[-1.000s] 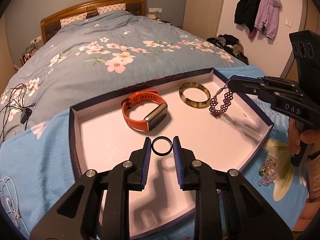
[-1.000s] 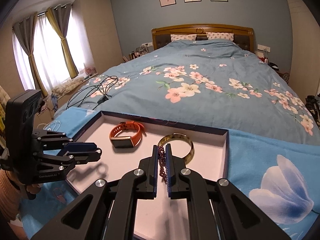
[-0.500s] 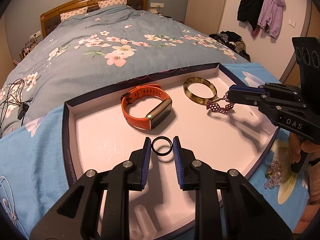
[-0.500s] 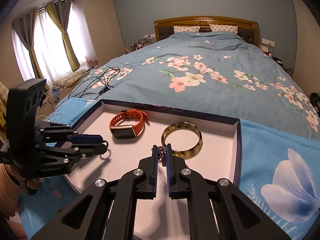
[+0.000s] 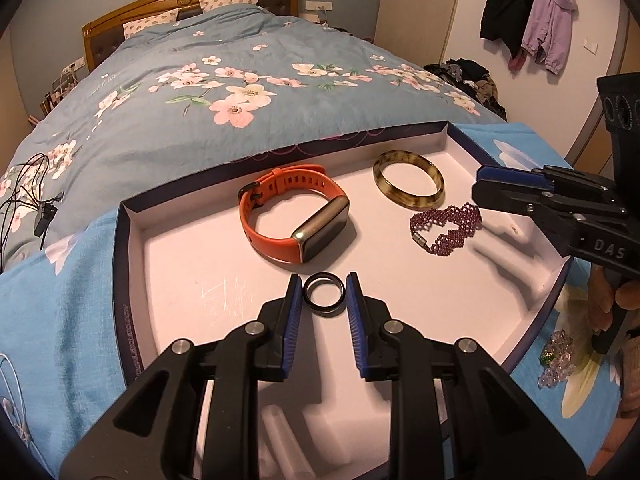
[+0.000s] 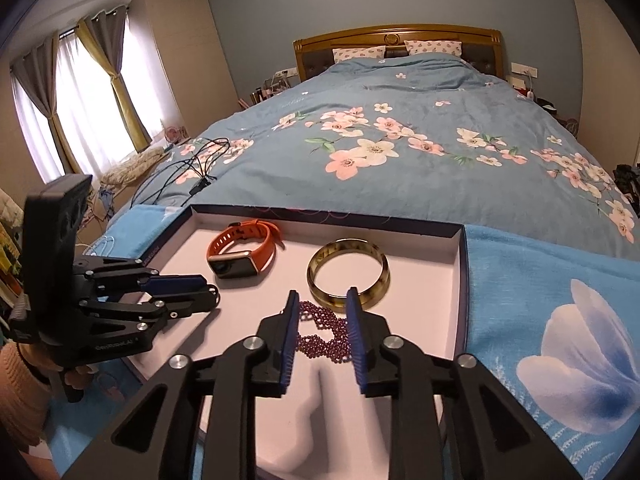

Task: Organize jewelry
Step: 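Place the black ring in the box with left tool while right tool drops purple bracelet, then grasp the clear crystal bead bracelet with the right tool and lift it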

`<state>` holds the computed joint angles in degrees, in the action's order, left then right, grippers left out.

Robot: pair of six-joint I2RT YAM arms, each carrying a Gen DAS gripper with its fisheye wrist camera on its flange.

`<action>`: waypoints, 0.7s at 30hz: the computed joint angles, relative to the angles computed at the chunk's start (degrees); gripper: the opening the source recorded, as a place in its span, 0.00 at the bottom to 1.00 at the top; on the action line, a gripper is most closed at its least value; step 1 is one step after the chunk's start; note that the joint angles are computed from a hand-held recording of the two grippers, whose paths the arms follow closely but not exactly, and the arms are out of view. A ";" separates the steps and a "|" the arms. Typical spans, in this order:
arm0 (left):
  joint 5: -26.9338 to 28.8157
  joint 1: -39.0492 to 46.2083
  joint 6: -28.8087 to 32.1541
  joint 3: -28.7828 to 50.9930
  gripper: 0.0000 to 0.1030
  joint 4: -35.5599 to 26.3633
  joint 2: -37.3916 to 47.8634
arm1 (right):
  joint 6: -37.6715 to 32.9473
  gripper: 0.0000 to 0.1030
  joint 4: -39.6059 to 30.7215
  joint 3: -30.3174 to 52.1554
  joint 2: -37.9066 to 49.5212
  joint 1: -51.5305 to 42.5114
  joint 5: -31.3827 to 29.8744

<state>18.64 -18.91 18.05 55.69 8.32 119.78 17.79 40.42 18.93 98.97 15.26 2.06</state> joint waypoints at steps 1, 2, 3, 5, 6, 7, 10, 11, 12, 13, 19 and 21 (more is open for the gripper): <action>-0.02 0.05 -0.16 -0.12 0.22 0.17 -0.12 | 0.13 0.25 0.14 -0.42 -0.55 0.00 -0.08; 0.10 0.16 -0.19 -0.48 0.23 0.40 -0.40 | 0.20 0.27 0.10 -0.55 -0.77 0.00 -0.20; 0.26 0.30 -0.27 -1.28 0.23 1.06 -1.03 | 0.38 0.27 -0.04 -0.94 -1.36 0.16 -0.14; 0.46 0.69 -0.39 -3.31 0.29 2.75 -2.81 | 0.77 0.28 -0.13 -1.84 -2.69 0.56 0.16; 0.21 0.83 -0.56 -4.43 0.31 3.85 -3.85 | 0.90 0.29 -0.33 -2.39 -3.61 0.66 0.00; 0.41 1.13 -0.49 -5.79 0.33 4.90 -5.23 | 0.92 0.29 -0.60 -2.80 -4.47 0.57 -0.18; 1.12 2.70 -0.66 -10.23 0.44 7.64 -10.28 | 1.38 0.33 -1.15 -5.87 -9.54 1.77 0.46; 1.90 3.42 -0.45 -11.63 0.44 7.99 -12.17 | 1.39 0.34 -1.48 -6.73 -11.12 2.05 0.48; 2.64 4.29 -0.40 -13.35 0.45 8.75 -14.16 | 1.41 0.34 -1.94 -7.73 -13.03 2.48 0.56; 3.33 5.13 -0.23 -14.65 0.45 9.10 -15.78 | 1.50 0.35 -2.87 -9.24 -16.07 3.41 1.02; 9.31 11.75 3.29 -23.85 0.51 8.76 -26.98 | 1.66 0.35 -10.92 -14.59 -29.88 9.57 4.80; 11.21 13.55 4.66 -26.28 0.51 7.68 -29.62 | 2.40 0.35 -15.09 -15.77 -34.07 13.71 8.14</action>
<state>29.85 -5.36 22.71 29.42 16.00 90.16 20.19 25.33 3.16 64.90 28.97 10.21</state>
